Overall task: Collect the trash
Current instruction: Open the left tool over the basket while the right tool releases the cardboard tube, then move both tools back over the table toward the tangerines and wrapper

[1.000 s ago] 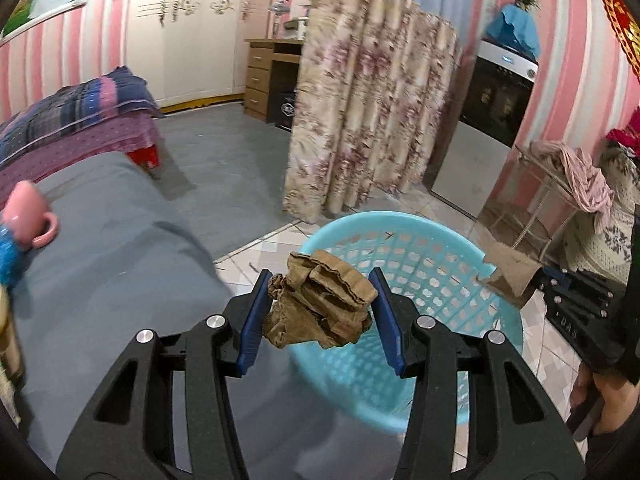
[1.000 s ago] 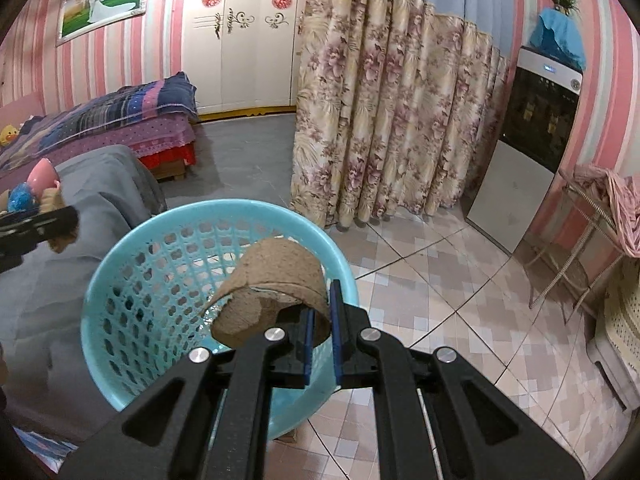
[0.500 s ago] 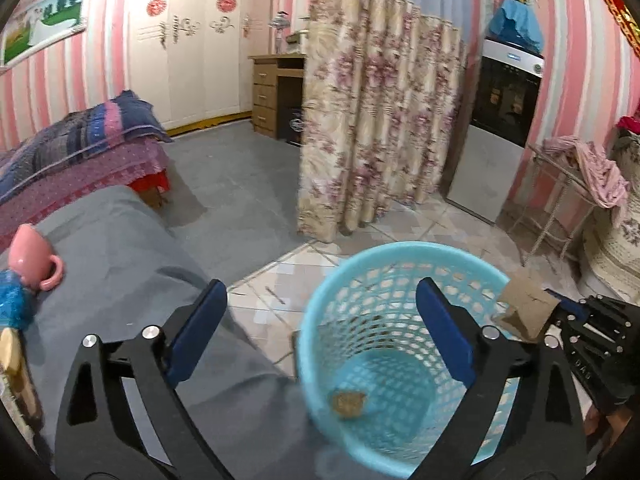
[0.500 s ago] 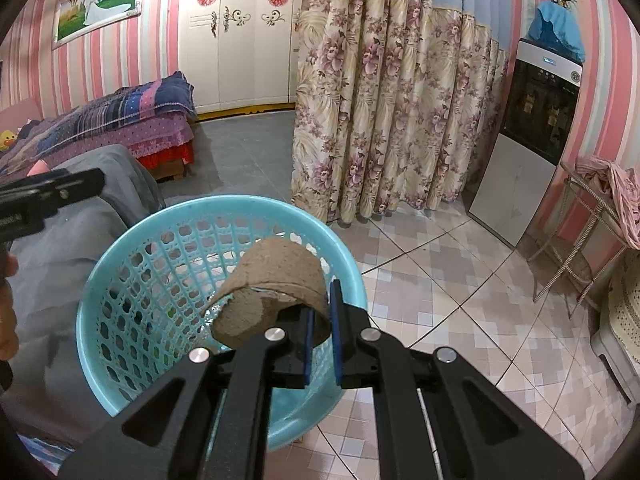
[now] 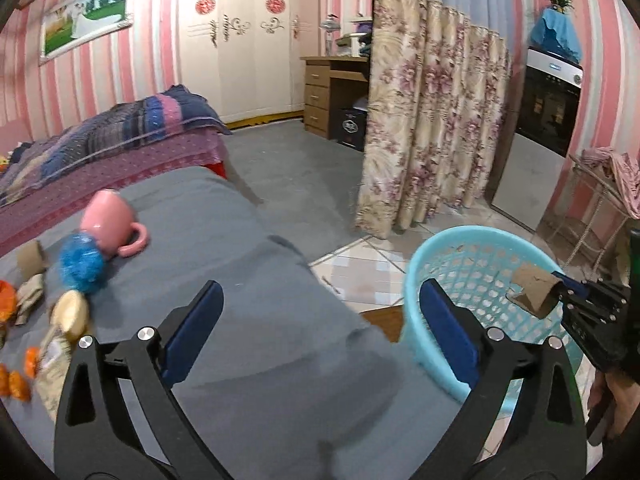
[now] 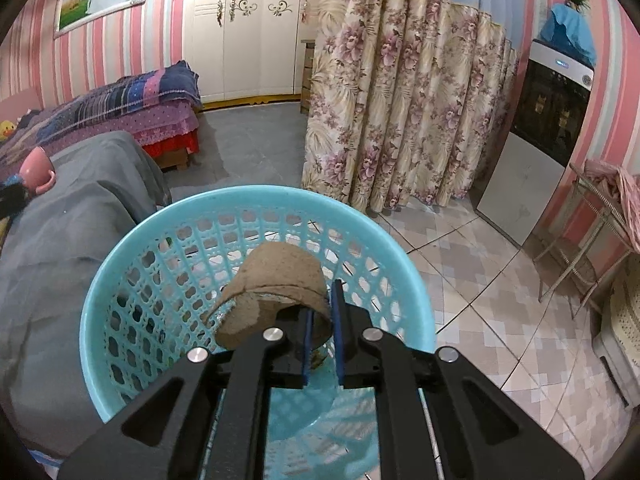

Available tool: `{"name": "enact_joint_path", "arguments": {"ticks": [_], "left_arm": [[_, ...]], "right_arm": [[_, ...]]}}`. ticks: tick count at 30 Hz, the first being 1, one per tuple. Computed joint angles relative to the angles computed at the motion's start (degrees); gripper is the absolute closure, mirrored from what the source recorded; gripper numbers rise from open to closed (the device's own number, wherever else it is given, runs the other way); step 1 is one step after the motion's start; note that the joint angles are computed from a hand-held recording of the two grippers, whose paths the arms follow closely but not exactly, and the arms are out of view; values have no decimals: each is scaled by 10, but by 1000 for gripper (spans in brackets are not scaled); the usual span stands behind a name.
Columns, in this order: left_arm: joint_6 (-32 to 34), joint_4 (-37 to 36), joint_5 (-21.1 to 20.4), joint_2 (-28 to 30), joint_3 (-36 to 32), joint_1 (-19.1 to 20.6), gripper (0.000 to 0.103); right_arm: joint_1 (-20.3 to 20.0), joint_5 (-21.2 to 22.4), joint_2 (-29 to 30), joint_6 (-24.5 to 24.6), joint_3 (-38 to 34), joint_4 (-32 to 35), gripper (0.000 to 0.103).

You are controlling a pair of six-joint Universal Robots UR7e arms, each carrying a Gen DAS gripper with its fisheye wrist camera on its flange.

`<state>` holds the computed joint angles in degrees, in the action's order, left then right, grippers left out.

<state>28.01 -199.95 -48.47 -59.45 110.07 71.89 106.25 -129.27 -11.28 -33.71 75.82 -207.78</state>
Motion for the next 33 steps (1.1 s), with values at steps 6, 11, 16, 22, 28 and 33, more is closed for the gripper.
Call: {"name": "enact_joint_path", "arguments": {"ticks": [6,11,16,22,28,33], "left_arm": [[3,-22,17,-55,45,7,5],[-14,-21,25,-95,61,17,5],[-36,-13,27,-130,71,32,5],[-33,-21,37,-164,89,45,5],[-35,-19,40,-202,105,62,5],[-21,-30,47,-239,118,79,5]], "right_arm": [[12,-13,22,-3,-34,8,28],[28,-30,38,-25,-55,-1,10],[40,-77,49,-27,-84,49,9],[51,-92,48,-27,-83,57,9],[61,-100,54,-2,-91,56,9],[77,-98,68,13,-112,59,8]]}}
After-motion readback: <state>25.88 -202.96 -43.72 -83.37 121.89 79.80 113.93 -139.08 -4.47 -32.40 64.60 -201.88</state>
